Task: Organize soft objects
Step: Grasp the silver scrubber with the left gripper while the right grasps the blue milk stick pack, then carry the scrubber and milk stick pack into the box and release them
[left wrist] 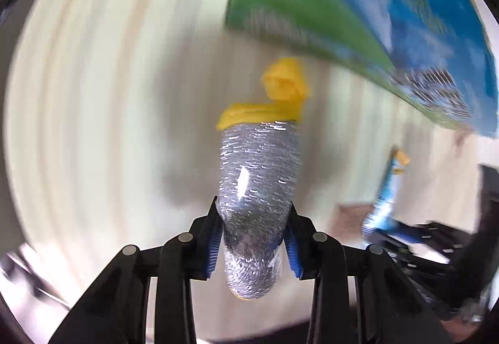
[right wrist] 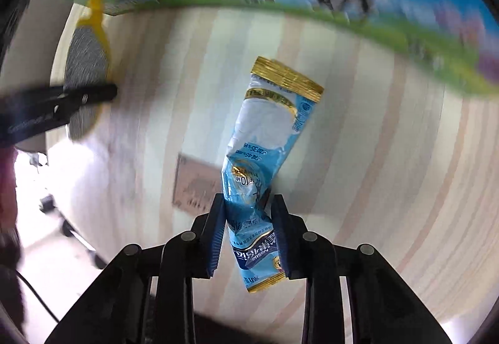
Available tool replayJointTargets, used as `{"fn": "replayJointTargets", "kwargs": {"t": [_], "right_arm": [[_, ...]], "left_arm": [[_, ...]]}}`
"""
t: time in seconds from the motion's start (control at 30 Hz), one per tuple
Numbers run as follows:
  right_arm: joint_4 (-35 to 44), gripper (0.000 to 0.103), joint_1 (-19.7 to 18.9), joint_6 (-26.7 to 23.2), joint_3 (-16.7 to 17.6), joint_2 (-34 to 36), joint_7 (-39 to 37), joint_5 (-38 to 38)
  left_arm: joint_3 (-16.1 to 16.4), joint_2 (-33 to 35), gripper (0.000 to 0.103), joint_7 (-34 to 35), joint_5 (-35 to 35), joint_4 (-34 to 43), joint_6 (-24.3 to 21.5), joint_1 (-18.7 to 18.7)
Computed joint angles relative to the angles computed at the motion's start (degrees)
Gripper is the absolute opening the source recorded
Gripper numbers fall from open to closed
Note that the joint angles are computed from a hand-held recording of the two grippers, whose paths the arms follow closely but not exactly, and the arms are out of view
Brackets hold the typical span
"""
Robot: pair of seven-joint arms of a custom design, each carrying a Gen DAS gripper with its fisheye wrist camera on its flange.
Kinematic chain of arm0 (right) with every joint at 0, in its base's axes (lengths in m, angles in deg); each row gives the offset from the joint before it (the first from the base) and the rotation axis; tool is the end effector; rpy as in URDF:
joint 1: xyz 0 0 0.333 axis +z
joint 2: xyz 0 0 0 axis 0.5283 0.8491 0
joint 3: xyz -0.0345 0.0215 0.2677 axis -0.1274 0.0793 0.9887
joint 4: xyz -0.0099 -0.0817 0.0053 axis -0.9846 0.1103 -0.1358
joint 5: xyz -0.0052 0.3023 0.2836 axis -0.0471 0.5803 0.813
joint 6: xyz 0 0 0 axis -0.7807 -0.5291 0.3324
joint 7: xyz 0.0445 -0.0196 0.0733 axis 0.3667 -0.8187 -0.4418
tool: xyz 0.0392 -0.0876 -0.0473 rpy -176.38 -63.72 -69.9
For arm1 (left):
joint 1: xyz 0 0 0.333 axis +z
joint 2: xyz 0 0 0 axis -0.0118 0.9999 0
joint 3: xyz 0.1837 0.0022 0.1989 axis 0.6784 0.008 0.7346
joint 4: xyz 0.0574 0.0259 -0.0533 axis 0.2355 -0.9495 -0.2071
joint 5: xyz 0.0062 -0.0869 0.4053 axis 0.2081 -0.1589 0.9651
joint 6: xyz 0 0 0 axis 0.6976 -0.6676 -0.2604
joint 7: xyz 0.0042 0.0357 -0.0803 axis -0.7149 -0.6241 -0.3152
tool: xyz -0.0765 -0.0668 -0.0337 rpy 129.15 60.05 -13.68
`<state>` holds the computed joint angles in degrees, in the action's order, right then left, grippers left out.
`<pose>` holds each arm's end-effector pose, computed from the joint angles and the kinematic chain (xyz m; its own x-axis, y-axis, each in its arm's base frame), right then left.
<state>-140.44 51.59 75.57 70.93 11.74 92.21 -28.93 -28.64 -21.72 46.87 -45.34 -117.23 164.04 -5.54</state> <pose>0.5142 0.2770 0.4102 -0.1376 -0.9622 -0.2350 -0.9693 0.0820 0.2316 0.6251 -0.1871 0.4068 -0.1318 -0.9501 0.2829 -0.9570 0.1964 0.2135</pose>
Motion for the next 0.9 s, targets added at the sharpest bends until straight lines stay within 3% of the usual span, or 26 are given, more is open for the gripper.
{"fn": "replayJointTargets", "kwargs": {"t": [0.1,0.17,0.27,0.37,0.47,0.5,0.57,0.6,0.8,0.9], "right_arm": [[-2.68,0.03,-0.11,0.4,-0.14,-2.19,0.47,0.63],[-5.48,0.031,-0.33,1.6,-0.42,-4.07,0.41,2.25],[-5.29,0.042,-0.99,2.02,-1.11,-3.77,0.71,3.04],[-1.78,0.043,-1.62,0.83,-1.41,-1.33,0.49,1.44],[1.09,0.044,-1.09,-0.76,-0.63,1.05,2.2,0.33],[1.84,0.043,-0.65,-0.55,-0.32,1.44,3.36,-1.16],[4.08,0.038,0.37,-1.6,0.29,3.14,5.56,-3.89],[4.87,0.027,1.09,-1.91,0.64,3.79,7.26,-5.66],[0.56,0.024,1.13,1.41,0.48,-0.92,7.68,-2.92],[-2.75,0.024,0.06,2.01,-0.55,-8.21,6.13,-0.75]], "left_arm": [[-0.24,-2.69,0.034,-1.55,-4.82,-5.02,-0.18,1.1],[0.0,-3.68,0.042,-2.14,-6.23,-6.94,1.85,1.36],[0.34,-3.64,0.046,-3.16,-7.25,-7.13,2.1,1.74],[0.29,-2.52,0.046,-2.3,-4.39,-5.56,2.13,1.06],[-0.59,-1.62,0.045,-3.25,0.93,-2.22,1.83,-1.9],[-0.7,-1.81,0.035,-3.46,2.67,-2.07,1.31,-2.71],[-0.86,-2.82,0.032,-3.12,4.93,-3.13,2.45,-3.81],[-0.93,-3.83,0.031,-3.3,5.15,-4.18,3.17,-4.07],[-1.65,-11.9,0.031,-0.23,4.16,-9.23,7.07,-5.05],[-1.4,-14.4,0.031,2.59,0.56,-7.36,6.74,-4.59]]}}
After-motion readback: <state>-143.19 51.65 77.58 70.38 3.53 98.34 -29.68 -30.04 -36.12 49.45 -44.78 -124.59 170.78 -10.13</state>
